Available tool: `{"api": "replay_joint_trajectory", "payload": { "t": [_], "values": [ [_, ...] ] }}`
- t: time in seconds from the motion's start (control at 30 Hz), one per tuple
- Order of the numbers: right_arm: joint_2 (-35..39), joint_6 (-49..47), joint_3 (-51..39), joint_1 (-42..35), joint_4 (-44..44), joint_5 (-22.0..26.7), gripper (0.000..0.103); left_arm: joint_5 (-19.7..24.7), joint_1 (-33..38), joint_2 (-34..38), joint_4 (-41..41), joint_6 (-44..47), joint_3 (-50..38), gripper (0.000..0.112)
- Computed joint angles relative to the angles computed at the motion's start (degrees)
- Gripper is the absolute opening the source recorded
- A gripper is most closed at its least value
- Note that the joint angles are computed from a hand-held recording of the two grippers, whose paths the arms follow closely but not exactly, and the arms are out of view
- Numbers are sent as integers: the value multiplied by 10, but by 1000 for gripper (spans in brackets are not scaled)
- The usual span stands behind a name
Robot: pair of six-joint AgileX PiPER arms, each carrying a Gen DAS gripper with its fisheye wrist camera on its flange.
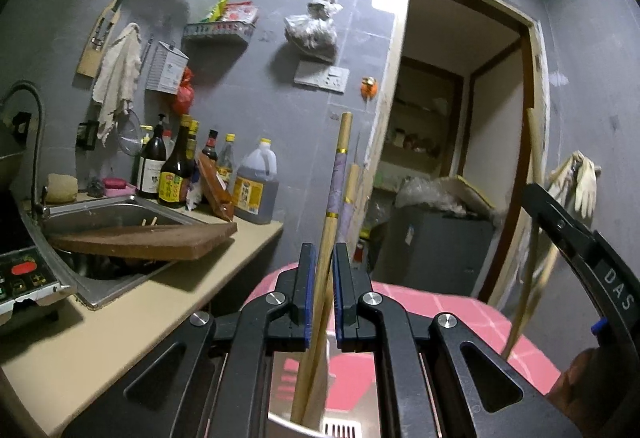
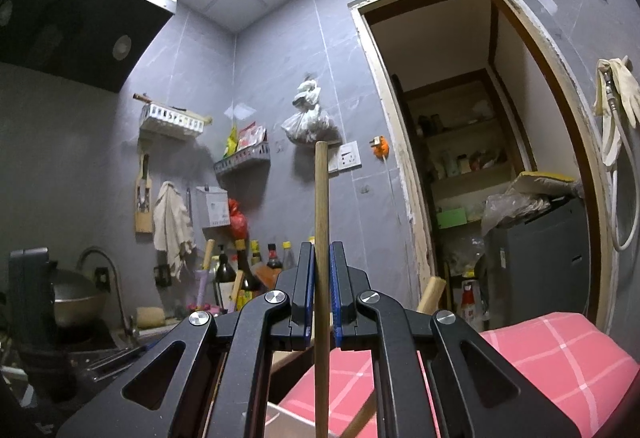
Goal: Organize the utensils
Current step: 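Carry the chopstick with the right tool over the white caddy, then lower the chopstick into the caddy and open the right tool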
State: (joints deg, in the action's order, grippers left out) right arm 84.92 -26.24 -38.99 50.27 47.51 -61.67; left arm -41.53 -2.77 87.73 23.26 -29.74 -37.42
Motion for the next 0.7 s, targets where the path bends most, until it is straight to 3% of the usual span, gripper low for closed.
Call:
{"api": "replay_joint_trajectory", "payload": {
  "t": [0.33, 0.7],
  "values": [
    [-11, -19, 15, 10, 24, 41, 6, 36, 4, -1, 62, -55, 1, 6],
    [-30, -56, 20, 28, 71, 70, 7, 43, 28, -22, 166, -154, 4, 13]
  ]
}}
